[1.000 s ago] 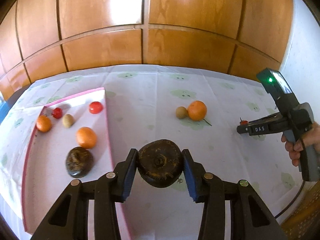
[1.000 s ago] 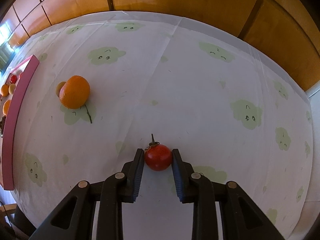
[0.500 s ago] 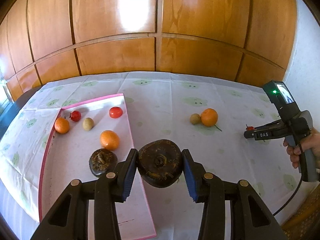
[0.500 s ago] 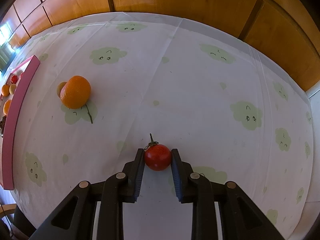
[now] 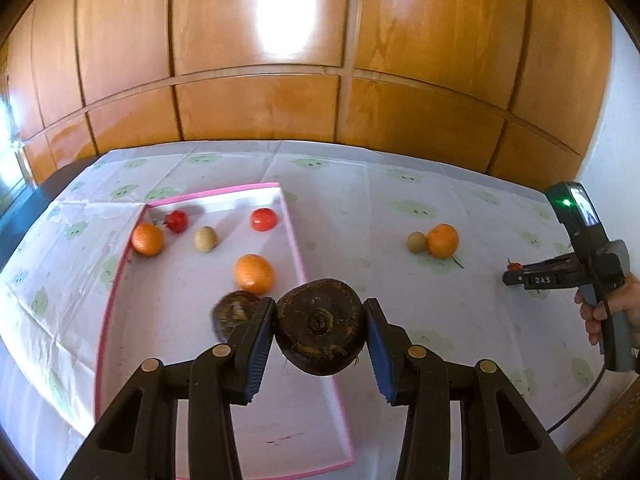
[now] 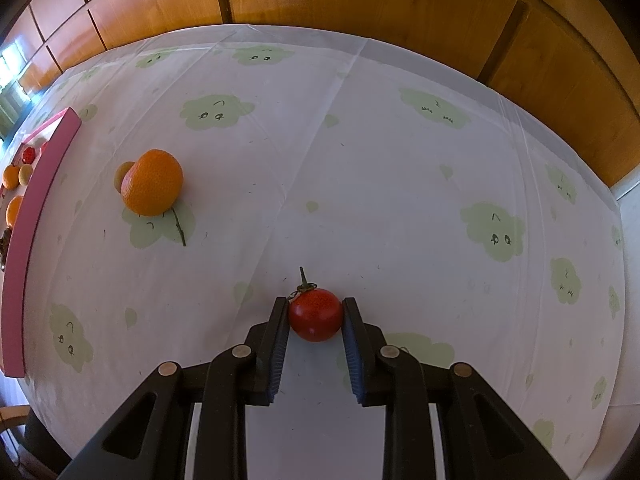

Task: Organize fruits
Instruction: 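Carry the dark brown fruit into the pink tray and open the left gripper, then withdraw the open left gripper from the dark brown fruit in the tray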

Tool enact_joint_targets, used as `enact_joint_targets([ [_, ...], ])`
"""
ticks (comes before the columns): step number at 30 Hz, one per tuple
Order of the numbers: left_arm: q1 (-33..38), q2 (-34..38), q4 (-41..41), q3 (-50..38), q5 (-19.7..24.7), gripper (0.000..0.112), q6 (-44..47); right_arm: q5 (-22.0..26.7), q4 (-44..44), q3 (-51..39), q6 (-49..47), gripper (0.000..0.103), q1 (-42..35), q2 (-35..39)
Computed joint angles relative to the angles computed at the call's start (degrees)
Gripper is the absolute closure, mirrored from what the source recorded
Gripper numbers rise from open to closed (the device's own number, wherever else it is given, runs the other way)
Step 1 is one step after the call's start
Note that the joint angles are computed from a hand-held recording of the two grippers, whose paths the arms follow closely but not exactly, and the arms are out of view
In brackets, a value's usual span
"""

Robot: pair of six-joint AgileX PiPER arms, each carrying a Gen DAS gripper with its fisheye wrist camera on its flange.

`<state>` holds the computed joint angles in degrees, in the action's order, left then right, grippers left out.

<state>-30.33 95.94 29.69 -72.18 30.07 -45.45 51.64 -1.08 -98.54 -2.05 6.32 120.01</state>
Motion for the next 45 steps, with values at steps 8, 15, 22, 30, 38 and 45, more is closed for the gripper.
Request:
enact_joint_targets([
  [8,10.44,-2.10,-5.57,2.37,-0.38,0.068,4.99,0.03,-0.26,0.03,-0.08,0.077,0.16,-0.04],
  [15,17.17,2.45,-9.58,-1.31,0.34,0.067,10.79,0.08,-0.38,0.00,-0.08,0.077,0.25,-0.07],
  [22,17.80,7.84,-7.05,-5.88,1.65,0.066,9.19,-0.03,-0.43,0.11,-0.05,0.077,0.22,-0.07],
  [30,14.63,5.84,1.60,-2.70,1.30,0.059,0.26,-0.10,-1.15,0.13,0.48,0.077,0.56,-0.12],
  [38,8.74,1.13,6.65,2.90,0.50,0.057,-5.88,-0.48,-2.48,0.56,1.64,0.077,1.19,-0.33],
  [45,4.72,-1.20,9.75,5.40,0.55,0.057,-8.01,-0.93,-3.82,0.99,2.00,0.077,1.72,-0.51],
])
